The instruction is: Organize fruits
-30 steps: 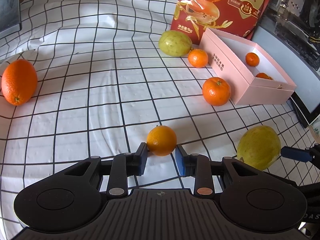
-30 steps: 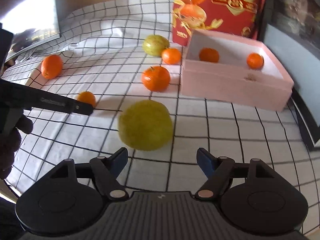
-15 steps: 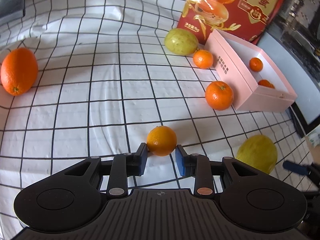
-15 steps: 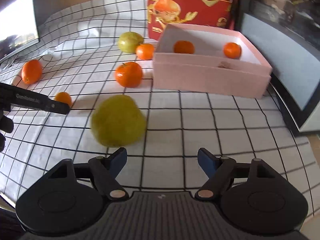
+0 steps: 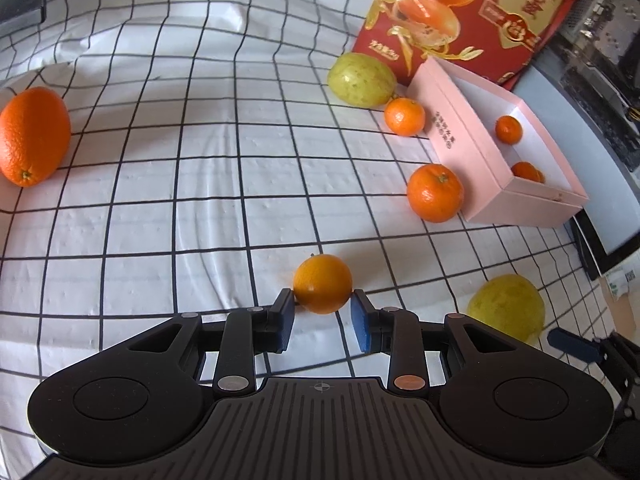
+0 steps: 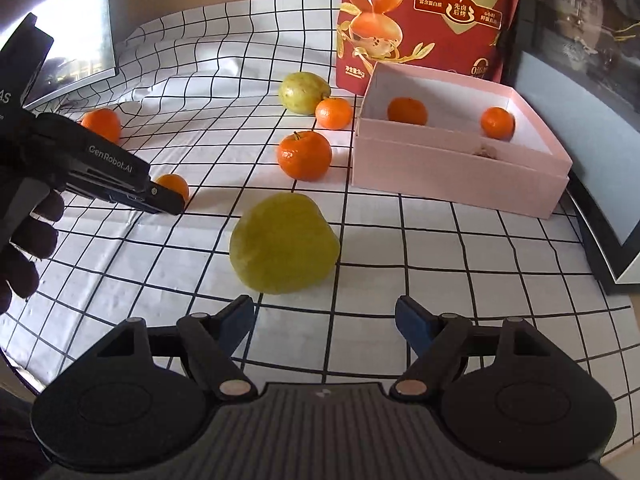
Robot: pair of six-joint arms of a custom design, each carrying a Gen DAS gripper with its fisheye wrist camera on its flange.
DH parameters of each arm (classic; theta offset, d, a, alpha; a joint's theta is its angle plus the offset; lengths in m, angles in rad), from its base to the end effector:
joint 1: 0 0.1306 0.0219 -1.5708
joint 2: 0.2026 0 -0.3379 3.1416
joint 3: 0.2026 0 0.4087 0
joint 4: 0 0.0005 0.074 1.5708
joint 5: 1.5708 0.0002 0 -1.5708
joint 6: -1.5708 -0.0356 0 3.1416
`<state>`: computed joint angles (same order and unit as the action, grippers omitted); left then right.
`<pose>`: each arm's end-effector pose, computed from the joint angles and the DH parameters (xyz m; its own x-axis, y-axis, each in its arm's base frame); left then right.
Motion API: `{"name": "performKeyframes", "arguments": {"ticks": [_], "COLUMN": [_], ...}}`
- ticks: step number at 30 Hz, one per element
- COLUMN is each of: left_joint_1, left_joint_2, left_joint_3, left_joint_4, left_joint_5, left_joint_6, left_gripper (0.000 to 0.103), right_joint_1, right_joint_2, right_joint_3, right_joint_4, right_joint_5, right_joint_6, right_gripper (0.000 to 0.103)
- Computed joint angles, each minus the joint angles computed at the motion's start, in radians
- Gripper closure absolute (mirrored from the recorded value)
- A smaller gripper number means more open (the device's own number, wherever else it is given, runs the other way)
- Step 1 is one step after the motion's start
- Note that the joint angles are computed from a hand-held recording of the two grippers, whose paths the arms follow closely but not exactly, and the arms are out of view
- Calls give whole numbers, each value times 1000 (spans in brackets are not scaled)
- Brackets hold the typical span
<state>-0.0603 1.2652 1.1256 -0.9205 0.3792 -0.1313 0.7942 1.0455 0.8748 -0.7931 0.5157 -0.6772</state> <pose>0.4424 -0.0404 0.3163 -0.8323 0.1721 -0.5269 0.3486 0.9016 -0.2562 0.2773 0.2564 0.2953 -0.7139 0.0512 -0.6983 0.0308 0.9987 0.0417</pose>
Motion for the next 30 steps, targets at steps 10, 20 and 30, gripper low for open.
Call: {"name": "performKeyframes", "arguments": {"ticks": [10,20,30], "left_joint_1": [-30,-41,-28], "left_joint_2": [-16,0,-53], "left_joint_3": [-19,-23,-48], "left_joint_4": [70,90,-2], "left_joint_5": [-67,-65,-1], "left_joint_6": [-60,-89,-89], "left_gripper": [65,66,66], "right_joint_1": [-5,-25,-37], "right_joint_2": [10,85,124], "right_joint_3": [5,88,111], "right_joint_4": [9,20,30], "right_joint_5": [-7,-30,-50], "right_joint_6": [13,37,53], "right_gripper": [25,25,25]}}
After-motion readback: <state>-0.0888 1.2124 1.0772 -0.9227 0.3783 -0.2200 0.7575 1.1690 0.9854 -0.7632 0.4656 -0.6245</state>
